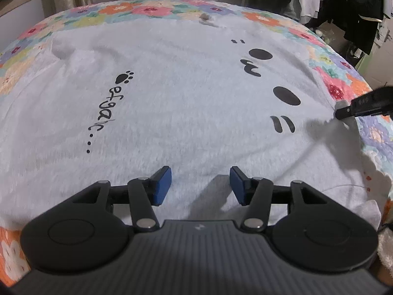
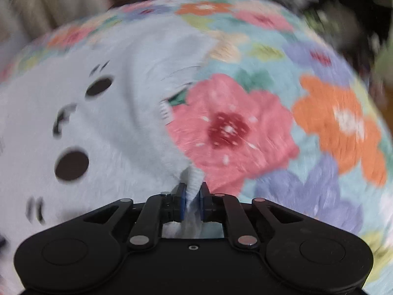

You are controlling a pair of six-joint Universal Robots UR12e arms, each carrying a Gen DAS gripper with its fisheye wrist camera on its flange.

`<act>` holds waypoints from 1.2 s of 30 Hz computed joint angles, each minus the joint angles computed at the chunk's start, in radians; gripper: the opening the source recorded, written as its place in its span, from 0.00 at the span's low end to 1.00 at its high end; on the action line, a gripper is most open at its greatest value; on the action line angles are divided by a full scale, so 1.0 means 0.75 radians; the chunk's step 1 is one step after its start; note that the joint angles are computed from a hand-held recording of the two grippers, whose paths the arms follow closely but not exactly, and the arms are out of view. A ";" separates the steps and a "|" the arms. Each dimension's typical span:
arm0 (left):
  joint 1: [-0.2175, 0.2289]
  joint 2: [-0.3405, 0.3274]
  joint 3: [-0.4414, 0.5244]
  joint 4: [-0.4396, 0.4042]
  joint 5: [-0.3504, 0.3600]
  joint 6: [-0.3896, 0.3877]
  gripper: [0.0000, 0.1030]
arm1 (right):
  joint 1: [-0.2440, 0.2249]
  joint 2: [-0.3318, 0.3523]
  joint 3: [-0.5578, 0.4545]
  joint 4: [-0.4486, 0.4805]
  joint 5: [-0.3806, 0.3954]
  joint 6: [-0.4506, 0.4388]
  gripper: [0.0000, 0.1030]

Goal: Fold clothes

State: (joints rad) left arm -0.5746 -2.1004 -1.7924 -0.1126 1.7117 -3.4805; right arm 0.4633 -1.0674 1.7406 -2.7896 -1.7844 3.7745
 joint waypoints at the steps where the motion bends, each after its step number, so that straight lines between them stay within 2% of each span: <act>1: 0.002 -0.001 -0.002 -0.002 -0.004 -0.008 0.50 | -0.012 -0.011 0.026 -0.045 0.030 0.047 0.10; 3: 0.009 -0.002 -0.007 0.005 -0.020 -0.032 0.50 | -0.010 -0.023 0.063 -0.148 0.016 0.064 0.11; 5: 0.018 -0.003 -0.013 0.028 -0.047 -0.071 0.50 | 0.004 -0.016 0.096 -0.341 0.032 -0.010 0.11; 6: 0.023 -0.005 -0.015 0.048 -0.064 -0.089 0.50 | 0.010 -0.007 0.109 -0.446 0.064 -0.054 0.11; 8: 0.030 -0.008 -0.020 0.102 -0.095 -0.120 0.50 | 0.002 0.017 0.113 -0.607 0.244 -0.158 0.11; 9: 0.032 -0.010 -0.022 0.129 -0.109 -0.130 0.50 | -0.003 0.027 0.105 -0.633 0.336 -0.200 0.12; 10: 0.033 -0.013 -0.022 0.151 -0.123 -0.134 0.50 | -0.009 0.033 0.092 -0.604 0.418 -0.212 0.13; 12: 0.035 -0.021 -0.020 0.191 -0.153 -0.136 0.50 | -0.019 0.050 0.063 -0.543 0.579 -0.235 0.22; 14: 0.034 -0.031 -0.011 0.223 -0.186 -0.125 0.51 | -0.053 0.065 0.053 -0.503 0.753 -0.135 0.25; 15: 0.034 -0.036 -0.005 0.238 -0.205 -0.120 0.51 | -0.068 0.073 0.060 -0.538 0.811 -0.078 0.29; 17: 0.033 -0.055 0.019 0.263 -0.257 -0.112 0.52 | -0.090 0.082 0.090 -0.651 0.828 0.055 0.38; 18: 0.031 -0.065 0.032 0.272 -0.279 -0.109 0.52 | -0.093 0.079 0.108 -0.703 0.800 0.107 0.43; 23: 0.009 -0.130 0.166 0.248 -0.391 -0.079 0.55 | -0.108 0.078 0.181 -0.958 0.628 0.363 0.44; 26: -0.009 -0.180 0.269 0.225 -0.464 -0.034 0.63 | -0.123 0.085 0.200 -1.060 0.538 0.468 0.44; 28: -0.024 -0.216 0.343 0.182 -0.493 0.003 0.69 | -0.133 0.091 0.216 -1.123 0.490 0.529 0.44; 31: -0.047 -0.270 0.455 0.076 -0.504 0.070 0.69 | -0.148 0.109 0.233 -1.206 0.454 0.628 0.48; 33: -0.056 -0.293 0.503 0.018 -0.500 0.098 0.69 | -0.164 0.117 0.245 -1.211 0.481 0.701 0.62; 35: -0.057 -0.304 0.522 -0.002 -0.503 0.102 0.69 | -0.179 0.117 0.228 -1.089 0.582 0.720 0.69; 36: -0.054 -0.305 0.521 0.001 -0.507 0.098 0.69 | -0.186 0.110 0.226 -1.019 0.629 0.708 0.70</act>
